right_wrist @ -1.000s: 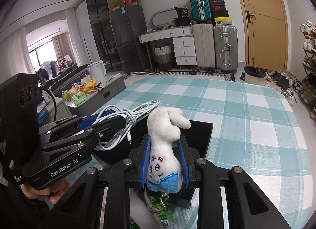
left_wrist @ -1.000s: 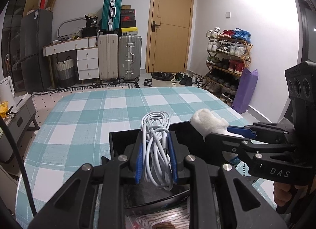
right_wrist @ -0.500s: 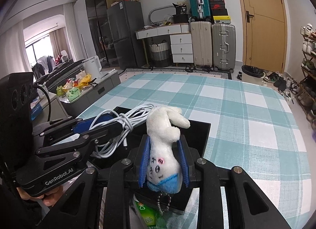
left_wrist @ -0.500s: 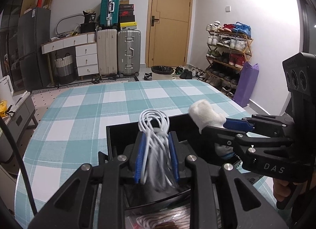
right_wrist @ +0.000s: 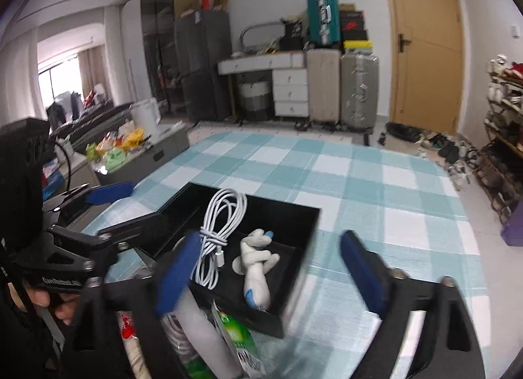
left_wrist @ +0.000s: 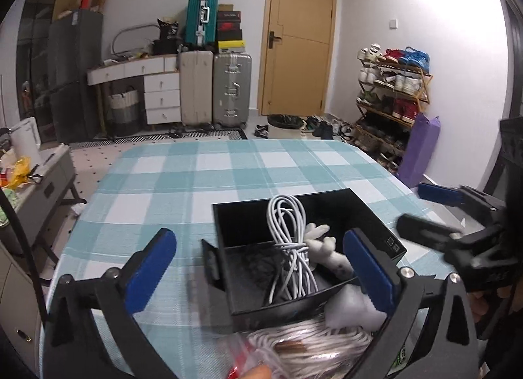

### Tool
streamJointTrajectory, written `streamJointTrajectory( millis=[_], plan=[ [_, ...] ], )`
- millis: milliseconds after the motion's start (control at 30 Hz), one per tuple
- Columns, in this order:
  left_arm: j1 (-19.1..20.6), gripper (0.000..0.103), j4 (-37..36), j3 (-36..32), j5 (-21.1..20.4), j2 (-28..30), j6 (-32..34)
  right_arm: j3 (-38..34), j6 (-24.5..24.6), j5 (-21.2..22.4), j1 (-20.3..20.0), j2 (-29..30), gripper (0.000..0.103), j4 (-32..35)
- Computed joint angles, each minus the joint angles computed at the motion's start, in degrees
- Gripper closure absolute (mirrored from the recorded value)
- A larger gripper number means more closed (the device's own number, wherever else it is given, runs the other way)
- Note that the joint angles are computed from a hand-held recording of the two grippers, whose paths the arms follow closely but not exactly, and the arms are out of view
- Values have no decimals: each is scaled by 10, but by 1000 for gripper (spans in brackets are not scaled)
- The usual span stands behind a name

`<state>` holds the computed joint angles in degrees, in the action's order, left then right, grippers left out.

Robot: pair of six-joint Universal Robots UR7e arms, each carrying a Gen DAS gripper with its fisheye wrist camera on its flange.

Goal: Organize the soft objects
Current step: 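Lower cable and doll into the black box and open both grippers, then grasp the white foam sleeve with the left gripper while the right grasps the green packet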

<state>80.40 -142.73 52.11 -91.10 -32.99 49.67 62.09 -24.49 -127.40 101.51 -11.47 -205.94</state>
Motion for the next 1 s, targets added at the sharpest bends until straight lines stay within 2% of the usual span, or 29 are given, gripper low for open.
streamJointTrajectory(
  millis=[100, 233, 433, 633, 1000],
  plan=[
    [3, 0, 7, -2, 5, -4, -1, 49, 27, 6, -1, -22, 1, -29],
    [9, 0, 11, 9, 5, -15, -8, 89, 46, -4, -1, -34, 1, -62],
    [14, 0, 4, 38, 10, -32, -12, 129, 68, 0, -1, -43, 1, -72],
    [17, 0, -5, 62, 17, -44, -8, 136, 70, -14, 1, -44, 1, -47],
    [21, 0, -6, 86, 48, -49, 6, 143, 84, -11, -8, -47, 1, -10]
  ],
)
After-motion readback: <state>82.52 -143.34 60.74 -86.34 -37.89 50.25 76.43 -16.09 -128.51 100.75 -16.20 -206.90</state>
